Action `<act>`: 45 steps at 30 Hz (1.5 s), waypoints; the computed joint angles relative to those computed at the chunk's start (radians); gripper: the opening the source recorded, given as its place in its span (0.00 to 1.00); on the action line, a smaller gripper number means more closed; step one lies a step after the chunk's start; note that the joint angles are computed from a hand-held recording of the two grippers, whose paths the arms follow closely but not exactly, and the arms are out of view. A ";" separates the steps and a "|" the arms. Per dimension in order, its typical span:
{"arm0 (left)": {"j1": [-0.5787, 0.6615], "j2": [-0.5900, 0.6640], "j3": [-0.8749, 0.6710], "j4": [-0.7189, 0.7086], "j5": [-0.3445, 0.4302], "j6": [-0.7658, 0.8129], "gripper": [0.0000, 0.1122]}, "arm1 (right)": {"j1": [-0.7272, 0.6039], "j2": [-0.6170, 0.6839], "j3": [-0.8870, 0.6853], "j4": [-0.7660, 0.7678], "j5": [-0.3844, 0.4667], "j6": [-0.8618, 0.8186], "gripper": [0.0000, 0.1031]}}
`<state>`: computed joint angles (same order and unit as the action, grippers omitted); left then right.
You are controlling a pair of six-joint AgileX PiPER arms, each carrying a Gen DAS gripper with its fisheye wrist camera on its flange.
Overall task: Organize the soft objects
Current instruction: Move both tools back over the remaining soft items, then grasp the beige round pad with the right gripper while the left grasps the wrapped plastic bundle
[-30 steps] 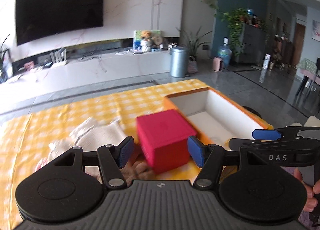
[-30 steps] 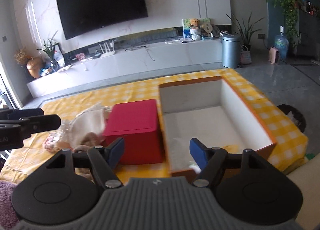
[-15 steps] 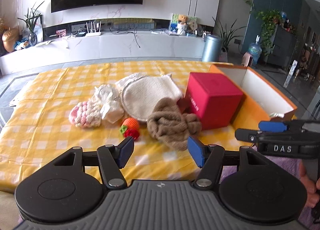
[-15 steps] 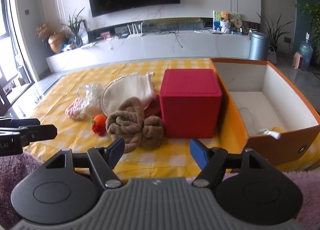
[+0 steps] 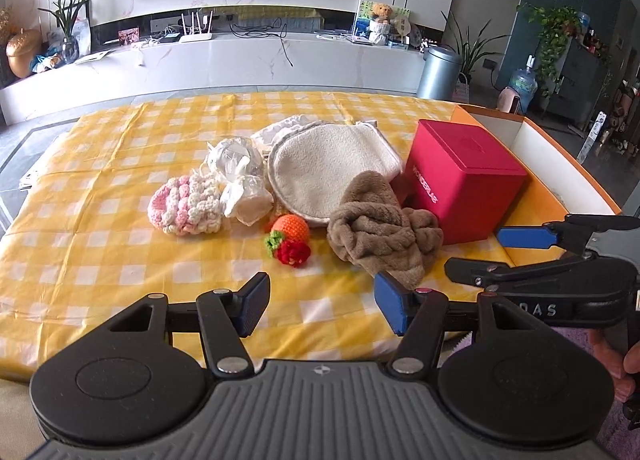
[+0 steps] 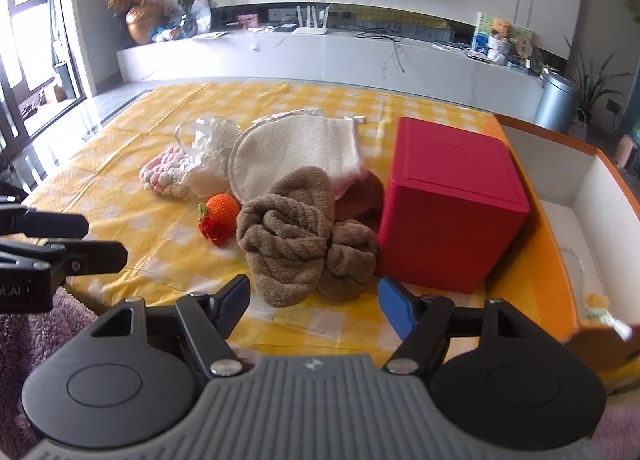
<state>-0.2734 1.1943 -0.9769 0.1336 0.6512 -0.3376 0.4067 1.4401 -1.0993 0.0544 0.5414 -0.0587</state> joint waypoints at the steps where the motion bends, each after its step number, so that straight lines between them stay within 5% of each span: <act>1: 0.016 0.014 -0.010 -0.016 -0.004 0.025 0.63 | 0.004 0.017 -0.015 0.006 0.000 -0.016 0.68; 19: 0.267 0.360 -0.294 -0.259 -0.040 0.363 0.62 | 0.007 0.448 -0.561 0.064 0.094 -0.233 0.68; 27: 0.276 0.540 -0.436 -0.245 -0.026 0.333 0.56 | -0.013 0.661 -0.879 0.044 0.243 -0.280 0.69; 39: 0.266 0.629 -0.476 -0.230 -0.017 0.338 0.56 | -0.017 0.920 -1.259 0.044 0.459 -0.340 0.73; 45: 0.248 0.642 -0.490 -0.177 -0.005 0.300 0.48 | -0.007 0.906 -1.215 0.014 0.432 -0.342 0.44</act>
<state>-0.0255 1.8366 -1.4670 -0.0436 0.6457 -0.0373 0.3998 2.3464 -2.3146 0.0688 0.9734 -0.4009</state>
